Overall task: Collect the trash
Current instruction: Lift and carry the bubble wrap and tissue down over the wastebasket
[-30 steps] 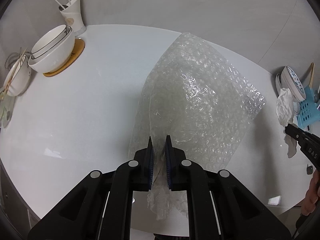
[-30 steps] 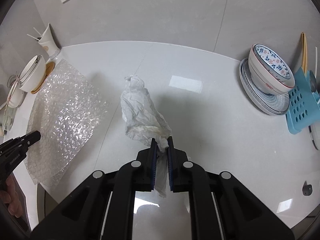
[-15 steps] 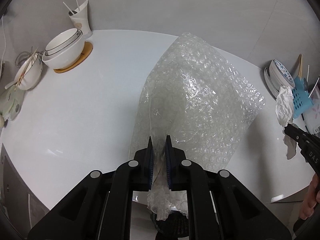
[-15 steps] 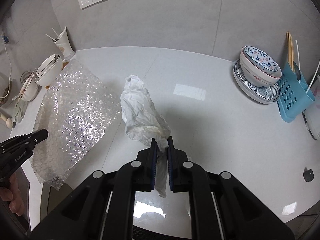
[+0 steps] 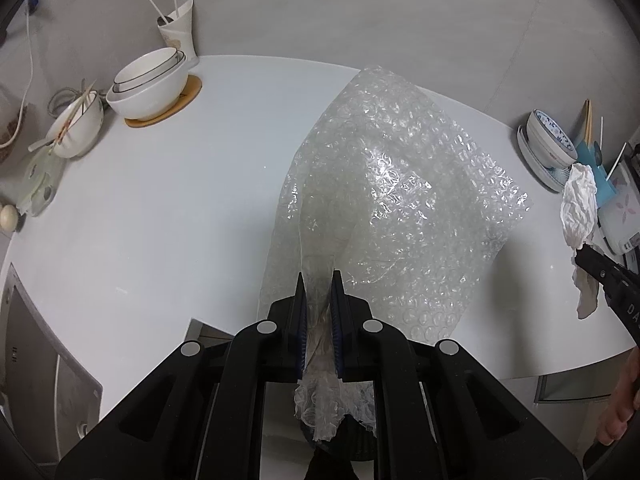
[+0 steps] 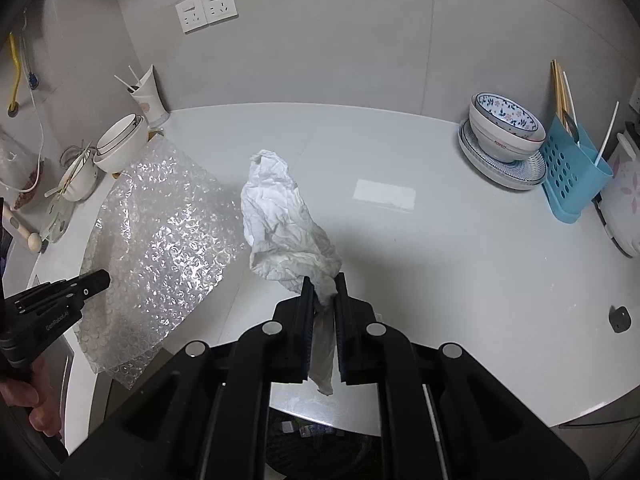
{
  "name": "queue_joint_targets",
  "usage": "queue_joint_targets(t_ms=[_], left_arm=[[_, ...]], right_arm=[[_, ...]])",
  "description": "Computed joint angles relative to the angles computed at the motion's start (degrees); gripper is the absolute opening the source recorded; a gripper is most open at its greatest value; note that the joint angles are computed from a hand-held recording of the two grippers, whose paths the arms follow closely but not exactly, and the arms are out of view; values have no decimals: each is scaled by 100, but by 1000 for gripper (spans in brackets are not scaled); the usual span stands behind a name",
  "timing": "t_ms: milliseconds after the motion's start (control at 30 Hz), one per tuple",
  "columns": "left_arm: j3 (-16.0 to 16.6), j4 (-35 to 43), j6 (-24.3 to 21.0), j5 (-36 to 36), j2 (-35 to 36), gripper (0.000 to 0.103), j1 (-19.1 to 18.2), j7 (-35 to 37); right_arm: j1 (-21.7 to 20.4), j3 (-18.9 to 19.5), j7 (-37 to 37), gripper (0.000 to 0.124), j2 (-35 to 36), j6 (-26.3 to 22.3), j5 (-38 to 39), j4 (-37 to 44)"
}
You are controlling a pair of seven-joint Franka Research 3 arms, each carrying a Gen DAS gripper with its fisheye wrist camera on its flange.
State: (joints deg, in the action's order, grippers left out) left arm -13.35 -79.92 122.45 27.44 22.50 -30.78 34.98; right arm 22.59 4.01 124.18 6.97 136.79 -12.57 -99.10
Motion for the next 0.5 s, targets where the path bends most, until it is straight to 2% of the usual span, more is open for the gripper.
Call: queue_joint_targets(t_ms=[500], left_arm=[[-308,-1726,546,-180,-1065,9,119,-521]], right_arm=[[-106,291,310,9,-959,352,28,-1326]])
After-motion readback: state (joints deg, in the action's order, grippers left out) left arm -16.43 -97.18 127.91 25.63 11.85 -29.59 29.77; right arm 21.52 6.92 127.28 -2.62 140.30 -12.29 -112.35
